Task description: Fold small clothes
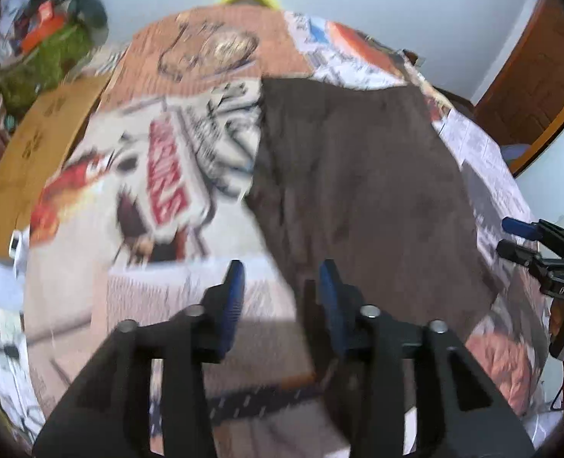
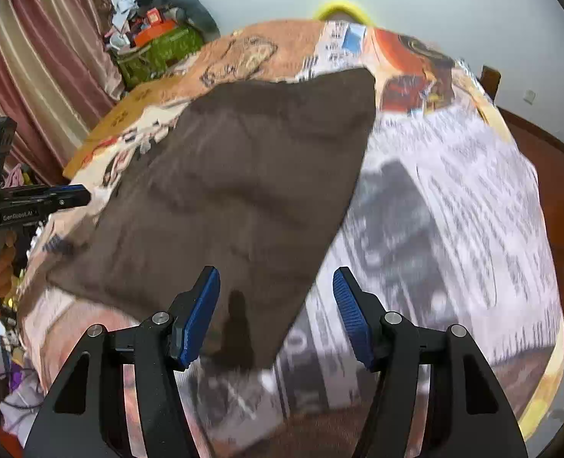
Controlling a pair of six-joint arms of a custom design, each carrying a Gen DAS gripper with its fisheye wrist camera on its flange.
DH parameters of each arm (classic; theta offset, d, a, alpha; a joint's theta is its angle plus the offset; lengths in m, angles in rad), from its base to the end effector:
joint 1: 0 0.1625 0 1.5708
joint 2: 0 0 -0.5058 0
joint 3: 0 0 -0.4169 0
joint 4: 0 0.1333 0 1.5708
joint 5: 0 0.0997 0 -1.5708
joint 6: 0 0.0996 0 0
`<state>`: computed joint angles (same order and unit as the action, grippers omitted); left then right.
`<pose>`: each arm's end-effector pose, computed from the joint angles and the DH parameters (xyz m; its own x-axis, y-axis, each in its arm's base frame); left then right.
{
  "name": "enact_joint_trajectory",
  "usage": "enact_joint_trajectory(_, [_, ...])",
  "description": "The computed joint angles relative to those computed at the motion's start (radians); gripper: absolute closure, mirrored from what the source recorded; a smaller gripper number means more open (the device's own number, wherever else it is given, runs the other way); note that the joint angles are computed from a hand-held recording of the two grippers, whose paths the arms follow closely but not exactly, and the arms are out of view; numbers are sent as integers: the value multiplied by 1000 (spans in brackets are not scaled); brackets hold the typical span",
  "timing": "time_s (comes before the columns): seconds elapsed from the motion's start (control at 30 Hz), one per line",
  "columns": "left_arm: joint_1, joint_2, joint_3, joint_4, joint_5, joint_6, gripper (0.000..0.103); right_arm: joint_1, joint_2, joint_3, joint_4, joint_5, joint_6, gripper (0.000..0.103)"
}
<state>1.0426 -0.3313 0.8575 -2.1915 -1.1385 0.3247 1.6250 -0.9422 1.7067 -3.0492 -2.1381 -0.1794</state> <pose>-0.3259 -0.9058 0.0370 -0.6021 0.6757 -0.4254 0.7321 0.6798 0.0436 0.1191 -0.7233 0.2848 -0.8400 0.1661 0.5165 -0.1940 0.7971 -0.5718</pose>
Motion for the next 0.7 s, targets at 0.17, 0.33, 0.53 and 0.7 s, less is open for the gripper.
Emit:
enact_joint_trajectory(0.17, [-3,109,-178,102,-47,7,60,-18,41,-75,35,70,1,45])
enact_joint_trajectory(0.33, [3,191,-291,160,-12,-5,60,-35,83,-138,95,141,28,45])
enact_joint_trajectory(0.53, [33,239,-420,232,-38,-69,63,-47,80,-119,104,115,18,45])
enact_joint_trajectory(0.7, [27,175,-307,113,25,-54,63,-49,33,-67,90,88,65,45])
